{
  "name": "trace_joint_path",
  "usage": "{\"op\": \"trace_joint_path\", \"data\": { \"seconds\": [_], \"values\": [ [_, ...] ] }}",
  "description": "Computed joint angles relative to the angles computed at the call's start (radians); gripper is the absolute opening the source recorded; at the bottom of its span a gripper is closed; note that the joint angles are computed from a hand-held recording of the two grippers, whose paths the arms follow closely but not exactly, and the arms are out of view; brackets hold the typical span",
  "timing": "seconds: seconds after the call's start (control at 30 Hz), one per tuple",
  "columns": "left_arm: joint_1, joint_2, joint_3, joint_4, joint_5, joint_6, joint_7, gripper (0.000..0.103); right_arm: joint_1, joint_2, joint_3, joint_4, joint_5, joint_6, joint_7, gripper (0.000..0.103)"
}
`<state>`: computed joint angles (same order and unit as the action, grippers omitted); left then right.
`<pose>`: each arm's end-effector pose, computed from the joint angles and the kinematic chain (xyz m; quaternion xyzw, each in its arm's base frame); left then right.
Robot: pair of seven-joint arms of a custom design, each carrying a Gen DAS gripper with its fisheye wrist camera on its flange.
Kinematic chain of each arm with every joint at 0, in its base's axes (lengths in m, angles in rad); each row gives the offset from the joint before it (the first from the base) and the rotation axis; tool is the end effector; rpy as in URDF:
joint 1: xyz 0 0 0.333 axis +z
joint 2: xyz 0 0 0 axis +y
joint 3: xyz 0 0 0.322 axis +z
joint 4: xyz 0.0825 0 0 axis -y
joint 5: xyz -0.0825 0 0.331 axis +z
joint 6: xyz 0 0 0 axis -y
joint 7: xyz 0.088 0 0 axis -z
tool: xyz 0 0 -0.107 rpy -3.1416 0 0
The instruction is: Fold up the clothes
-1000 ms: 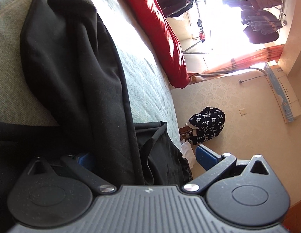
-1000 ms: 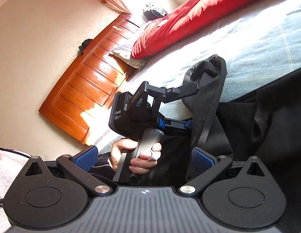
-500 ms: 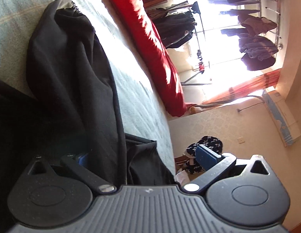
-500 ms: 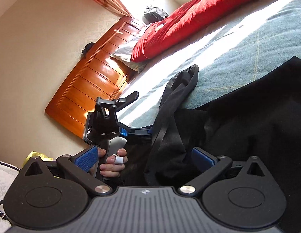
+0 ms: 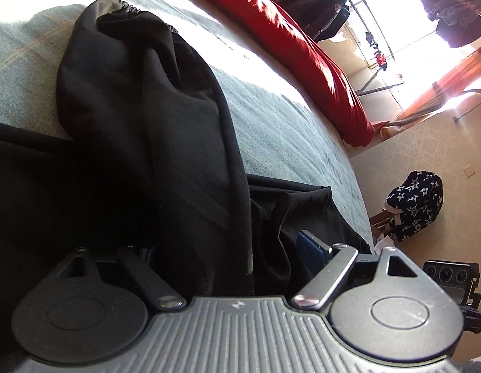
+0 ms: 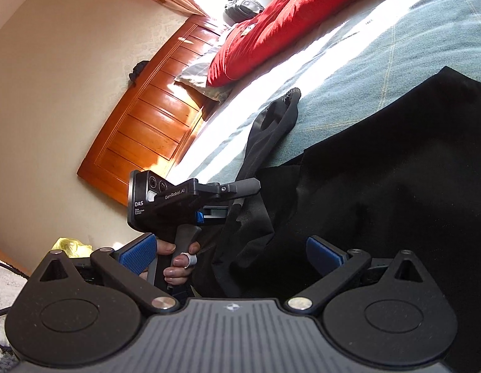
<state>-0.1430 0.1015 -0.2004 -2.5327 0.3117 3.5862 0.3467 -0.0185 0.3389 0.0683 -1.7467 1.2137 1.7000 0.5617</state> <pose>0.4401 -0.1962 0.4042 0.7752 -0.4381 0.4551 0.0028 0.5806 0.1131 0.4419 -0.7281 0.3766 0.3164 0.4773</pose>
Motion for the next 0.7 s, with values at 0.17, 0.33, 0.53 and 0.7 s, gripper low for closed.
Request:
{"op": "trace_joint_path", "data": {
  "seconds": [0.17,0.33,0.53,0.7],
  "values": [
    [-0.083,-0.043,0.018,-0.049,-0.255,-0.037,0.142,0.043,0.001,0.042,0.011,0.049,-0.010,-0.030,0.030,0.103],
    [-0.129,-0.042,0.008,-0.076,-0.436,0.015,0.280,0.021,0.017,0.045,0.021,0.066,-0.044,-0.021,0.035,0.103],
    [-0.159,-0.078,-0.006,-0.093,-0.586,0.056,0.442,0.011,0.044,0.006,0.023,0.026,-0.061,0.036,0.037,0.103],
    [-0.125,-0.135,-0.025,-0.144,-0.568,0.134,0.471,0.010,0.074,-0.062,0.014,-0.056,-0.053,0.132,0.019,0.103]
  ]
}}
